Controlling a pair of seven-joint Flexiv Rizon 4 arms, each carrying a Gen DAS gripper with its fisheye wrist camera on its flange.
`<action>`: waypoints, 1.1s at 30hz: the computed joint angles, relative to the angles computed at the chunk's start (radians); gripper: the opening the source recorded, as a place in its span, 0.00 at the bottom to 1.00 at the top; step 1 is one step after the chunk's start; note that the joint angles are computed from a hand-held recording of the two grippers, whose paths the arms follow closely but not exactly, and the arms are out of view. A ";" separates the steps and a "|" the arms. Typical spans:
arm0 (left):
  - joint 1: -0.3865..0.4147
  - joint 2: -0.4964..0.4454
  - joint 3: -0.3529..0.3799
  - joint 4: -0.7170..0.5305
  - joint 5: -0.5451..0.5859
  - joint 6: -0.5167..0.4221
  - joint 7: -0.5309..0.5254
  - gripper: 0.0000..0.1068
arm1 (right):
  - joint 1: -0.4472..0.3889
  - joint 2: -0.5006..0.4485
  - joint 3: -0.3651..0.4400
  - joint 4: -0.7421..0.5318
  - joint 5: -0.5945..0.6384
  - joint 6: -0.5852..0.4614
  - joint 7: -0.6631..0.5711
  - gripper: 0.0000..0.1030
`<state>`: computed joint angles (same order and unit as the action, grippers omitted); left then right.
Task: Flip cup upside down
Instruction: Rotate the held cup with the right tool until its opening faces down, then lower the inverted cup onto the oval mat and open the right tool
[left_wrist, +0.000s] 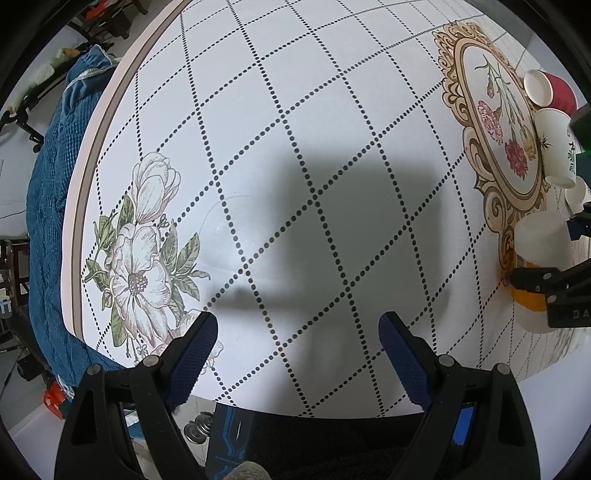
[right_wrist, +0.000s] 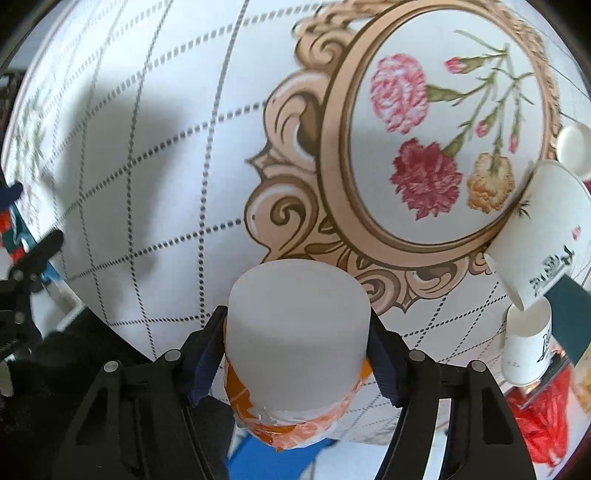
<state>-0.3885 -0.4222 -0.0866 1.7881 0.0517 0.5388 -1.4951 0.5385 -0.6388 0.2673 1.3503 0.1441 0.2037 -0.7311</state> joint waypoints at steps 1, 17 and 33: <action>-0.002 -0.002 -0.002 -0.005 0.000 -0.002 -0.002 0.84 | 0.002 0.021 -0.006 0.028 -0.007 0.029 0.015 0.70; -0.032 -0.104 0.006 -0.180 0.026 -0.058 -0.048 0.84 | 0.118 0.262 -0.190 0.515 -0.629 0.647 0.752 0.70; -0.075 -0.130 0.007 -0.303 0.043 -0.108 -0.036 0.84 | 0.133 0.191 -0.117 0.485 -0.729 0.587 0.932 0.78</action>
<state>-0.4637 -0.5527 -0.0794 1.4852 0.0946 0.4307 -1.5315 0.6716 -0.4482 0.1507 1.8357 -0.5848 0.7905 0.2013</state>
